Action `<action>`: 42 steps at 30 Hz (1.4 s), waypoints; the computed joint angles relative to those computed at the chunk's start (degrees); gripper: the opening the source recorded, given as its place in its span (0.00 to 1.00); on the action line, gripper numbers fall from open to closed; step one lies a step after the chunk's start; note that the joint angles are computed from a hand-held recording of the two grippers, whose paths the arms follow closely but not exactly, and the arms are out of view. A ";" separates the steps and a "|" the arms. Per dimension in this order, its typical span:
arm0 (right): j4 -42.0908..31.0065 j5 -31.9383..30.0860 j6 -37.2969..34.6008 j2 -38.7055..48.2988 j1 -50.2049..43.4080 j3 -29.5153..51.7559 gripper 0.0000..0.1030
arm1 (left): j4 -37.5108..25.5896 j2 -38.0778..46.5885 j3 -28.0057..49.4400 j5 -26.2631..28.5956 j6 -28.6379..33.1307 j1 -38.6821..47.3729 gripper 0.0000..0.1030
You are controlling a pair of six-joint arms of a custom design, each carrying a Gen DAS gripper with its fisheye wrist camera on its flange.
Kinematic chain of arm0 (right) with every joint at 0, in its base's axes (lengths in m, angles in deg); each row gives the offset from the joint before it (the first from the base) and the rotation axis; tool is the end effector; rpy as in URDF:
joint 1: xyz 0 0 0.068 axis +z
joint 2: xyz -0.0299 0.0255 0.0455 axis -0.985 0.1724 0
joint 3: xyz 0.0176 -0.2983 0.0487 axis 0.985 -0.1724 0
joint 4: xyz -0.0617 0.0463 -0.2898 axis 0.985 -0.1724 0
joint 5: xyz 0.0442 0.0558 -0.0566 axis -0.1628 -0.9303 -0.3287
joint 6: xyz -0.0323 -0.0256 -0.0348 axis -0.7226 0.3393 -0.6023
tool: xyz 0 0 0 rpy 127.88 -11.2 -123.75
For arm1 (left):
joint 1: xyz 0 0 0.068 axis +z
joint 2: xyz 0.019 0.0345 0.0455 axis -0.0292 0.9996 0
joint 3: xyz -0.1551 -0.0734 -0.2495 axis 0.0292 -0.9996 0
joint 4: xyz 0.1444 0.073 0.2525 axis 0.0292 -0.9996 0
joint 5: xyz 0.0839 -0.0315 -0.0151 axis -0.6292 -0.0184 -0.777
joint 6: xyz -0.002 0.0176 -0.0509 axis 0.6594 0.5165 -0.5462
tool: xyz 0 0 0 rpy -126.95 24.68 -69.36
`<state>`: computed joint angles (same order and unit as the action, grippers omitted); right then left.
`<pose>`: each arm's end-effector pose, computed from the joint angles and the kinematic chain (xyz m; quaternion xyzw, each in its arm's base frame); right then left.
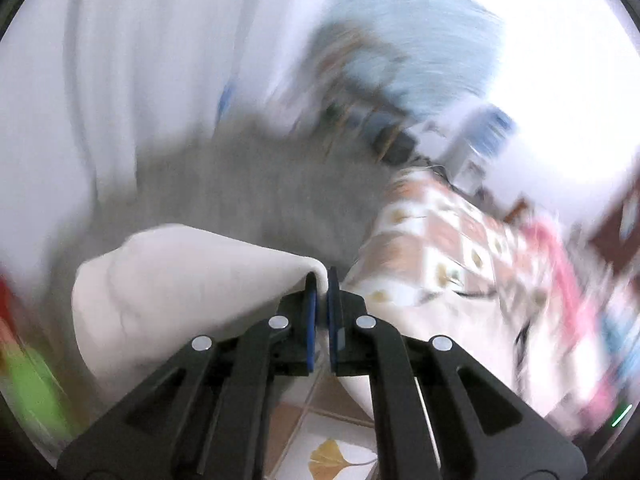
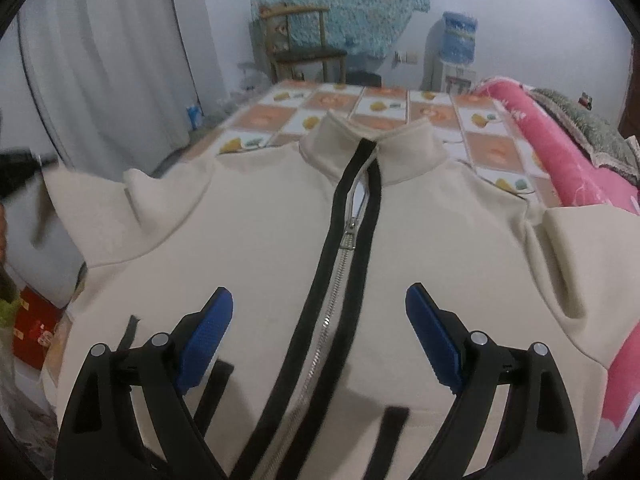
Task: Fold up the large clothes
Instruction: 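Lift the gripped side with the left tool and fold it over the body, then open the left tool to release the folded side, then grasp the opposite side of the jacket with the right tool and lift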
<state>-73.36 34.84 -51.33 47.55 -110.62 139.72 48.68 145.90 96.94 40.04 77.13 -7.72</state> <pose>0.1896 -0.1010 0.3215 0.1000 0.9325 -0.0008 0.3470 0.3784 -0.0466 0.3945 0.0471 0.8996 -0.1209 0.4169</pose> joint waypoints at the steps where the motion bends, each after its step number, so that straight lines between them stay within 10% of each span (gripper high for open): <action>1: -0.59 -1.07 -1.02 -1.24 -1.44 -0.28 0.83 | 1.14 -3.51 -1.23 -6.05 3.88 -5.73 0.04; 7: -6.27 -9.21 -8.38 -6.47 -14.16 -1.06 0.83 | 3.55 -12.55 -10.95 -27.30 15.68 -33.78 0.08; 10: -9.43 -12.07 -13.72 -6.91 -21.43 -1.56 0.83 | 2.92 -13.62 -17.27 -29.39 12.46 -40.00 0.14; 17: -14.29 -7.78 -22.68 -3.33 -26.46 -3.22 0.83 | 5.77 -12.95 -31.41 -29.10 3.55 -42.09 0.60; 23: -14.68 1.06 -22.26 -2.53 -18.78 -3.87 0.84 | 7.18 -14.15 -34.44 -24.49 0.67 -35.97 0.73; 32: -34.86 -9.61 -18.14 4.06 -4.40 21.64 0.84 | 14.10 -17.51 -40.37 -7.56 -4.13 -24.58 0.76; 42: -19.67 1.34 -0.58 31.33 35.86 37.67 0.77 | 17.22 -19.12 -42.68 -2.81 -5.00 -22.63 0.81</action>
